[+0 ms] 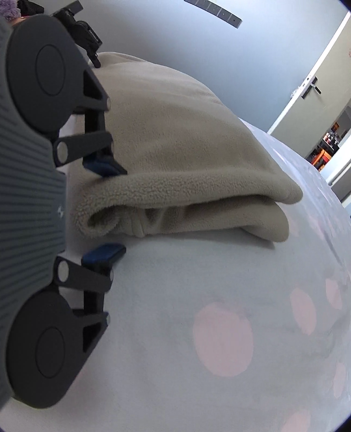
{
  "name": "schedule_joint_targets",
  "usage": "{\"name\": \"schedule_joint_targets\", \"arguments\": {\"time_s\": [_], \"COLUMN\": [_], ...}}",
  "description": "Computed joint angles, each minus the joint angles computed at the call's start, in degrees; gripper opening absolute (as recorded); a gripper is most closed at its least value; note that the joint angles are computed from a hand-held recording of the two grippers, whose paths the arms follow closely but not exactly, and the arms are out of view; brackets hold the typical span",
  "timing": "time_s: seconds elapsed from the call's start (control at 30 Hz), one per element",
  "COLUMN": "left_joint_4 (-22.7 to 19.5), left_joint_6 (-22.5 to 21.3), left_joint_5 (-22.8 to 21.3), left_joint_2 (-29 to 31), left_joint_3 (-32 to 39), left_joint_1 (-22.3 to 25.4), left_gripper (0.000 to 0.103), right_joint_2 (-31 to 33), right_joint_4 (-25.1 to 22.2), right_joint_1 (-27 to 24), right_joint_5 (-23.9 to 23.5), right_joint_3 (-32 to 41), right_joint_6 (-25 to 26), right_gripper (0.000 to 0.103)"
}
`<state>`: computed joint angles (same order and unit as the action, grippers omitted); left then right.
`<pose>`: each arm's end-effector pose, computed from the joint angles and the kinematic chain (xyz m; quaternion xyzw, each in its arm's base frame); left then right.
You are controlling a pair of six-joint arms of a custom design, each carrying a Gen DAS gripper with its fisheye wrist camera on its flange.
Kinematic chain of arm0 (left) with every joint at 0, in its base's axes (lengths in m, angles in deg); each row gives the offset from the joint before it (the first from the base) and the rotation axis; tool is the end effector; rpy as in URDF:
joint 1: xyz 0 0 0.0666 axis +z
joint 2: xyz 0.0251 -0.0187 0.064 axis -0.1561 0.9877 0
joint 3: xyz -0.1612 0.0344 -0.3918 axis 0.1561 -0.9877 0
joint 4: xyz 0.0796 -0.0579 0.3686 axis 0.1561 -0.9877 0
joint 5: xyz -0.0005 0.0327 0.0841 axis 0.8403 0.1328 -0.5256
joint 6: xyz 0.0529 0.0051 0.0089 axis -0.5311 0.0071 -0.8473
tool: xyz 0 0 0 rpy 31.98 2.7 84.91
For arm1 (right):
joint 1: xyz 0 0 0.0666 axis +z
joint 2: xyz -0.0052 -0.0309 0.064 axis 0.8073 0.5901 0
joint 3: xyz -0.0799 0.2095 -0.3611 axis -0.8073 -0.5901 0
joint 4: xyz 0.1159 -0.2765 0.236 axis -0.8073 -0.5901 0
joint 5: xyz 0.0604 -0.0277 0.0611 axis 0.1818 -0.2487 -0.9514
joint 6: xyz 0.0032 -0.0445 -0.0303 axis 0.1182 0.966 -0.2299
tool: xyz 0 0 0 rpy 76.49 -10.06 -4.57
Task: Fold clothes
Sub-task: 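Lower the folded hoodie onto the bed with both grippers and release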
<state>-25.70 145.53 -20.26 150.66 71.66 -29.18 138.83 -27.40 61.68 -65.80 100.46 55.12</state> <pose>0.3913 -0.1346 0.4710 -0.4240 0.8184 -0.1713 0.3479 0.3879 0.0677 0.4697 0.1259 0.9069 0.3054 0.2616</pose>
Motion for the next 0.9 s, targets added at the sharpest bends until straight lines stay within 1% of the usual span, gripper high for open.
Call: {"name": "schedule_joint_targets", "arguments": {"time_s": [0.03, 0.07, 0.13, 0.17, 0.2, 0.27, 0.33, 0.37, 0.4, 0.47, 0.5, 0.57, 0.67, 0.77, 0.8, 0.9], "left_joint_4": [1.60, 2.28, -0.46, -1.89, -3.04, -5.07, -6.79, -7.73, -8.47, -8.97, -9.46, -11.49, -16.11, -22.10, -24.17, -27.57], "left_joint_6": [0.45, 0.72, -0.70, -2.12, -3.37, -5.51, -7.98, -9.32, -9.73, -9.27, -8.73, -9.04, -12.24, -15.45, -16.93, -21.42], "left_joint_5": [0.69, 0.92, -1.62, -2.94, -4.42, -6.35, -7.38, -7.13, -6.88, -6.49, -6.57, -7.03, -8.68, -10.93, -12.28, -17.83], "left_joint_2": [-0.21, -0.16, 1.23, 1.78, 2.31, 2.96, 3.32, 3.92, 4.54, 5.47, 6.54, 7.65, 9.13, 10.34, 10.60, 9.70], "left_joint_3": [-0.60, -0.63, 2.16, 3.68, 5.11, 7.46, 8.89, 9.43, 9.66, 9.50, 10.24, 11.45, 15.04, 19.69, 21.19, 23.54], "left_joint_1": [0.37, 0.59, 0.05, -0.24, -0.50, -0.70, -0.78, -0.86, -1.04, -1.24, -1.41, -1.90, -2.95, -4.67, -5.51, -9.24], "left_gripper": [0.031, 0.025, 0.011, 0.011, 0.010, 0.009, 0.009, 0.009, 0.009, 0.009, 0.009, 0.010, 0.012, 0.013, 0.013, 0.013], "right_joint_2": [0.11, -0.04, -0.92, -1.49, -2.26, -3.72, -4.97, -5.39, -5.37, -3.92, -3.48, -3.08, -2.69, -2.01, -2.22, -2.86], "right_joint_4": [-0.44, -0.72, -0.84, -0.83, -0.70, -0.38, 0.30, 0.39, -0.08, -2.43, -2.84, -2.74, -3.06, -6.12, -7.03, -10.33], "right_joint_1": [0.72, 1.51, 3.24, 3.96, 4.29, 4.05, 3.67, 4.04, 4.55, 5.22, 5.44, 5.99, 6.44, 5.79, 5.86, 6.09], "right_joint_5": [1.04, 2.31, 5.43, 6.58, 6.73, 4.51, 1.83, 2.38, 3.47, 5.69, 6.27, 7.43, 8.33, 7.92, 8.20, 9.36], "right_joint_3": [0.51, 0.93, 1.54, 1.78, 1.90, 2.18, 2.07, 1.93, 1.88, 1.67, 1.14, 0.16, 0.45, 2.54, 3.03, 4.78], "right_joint_6": [0.21, 0.90, 3.53, 4.43, 4.50, 2.97, 1.48, 1.63, 2.00, 1.17, 0.48, 0.21, 0.15, 0.49, 0.51, 0.98], "right_gripper": [0.034, 0.030, 0.022, 0.022, 0.020, 0.019, 0.019, 0.019, 0.019, 0.019, 0.019, 0.019, 0.020, 0.023, 0.024, 0.026]}}
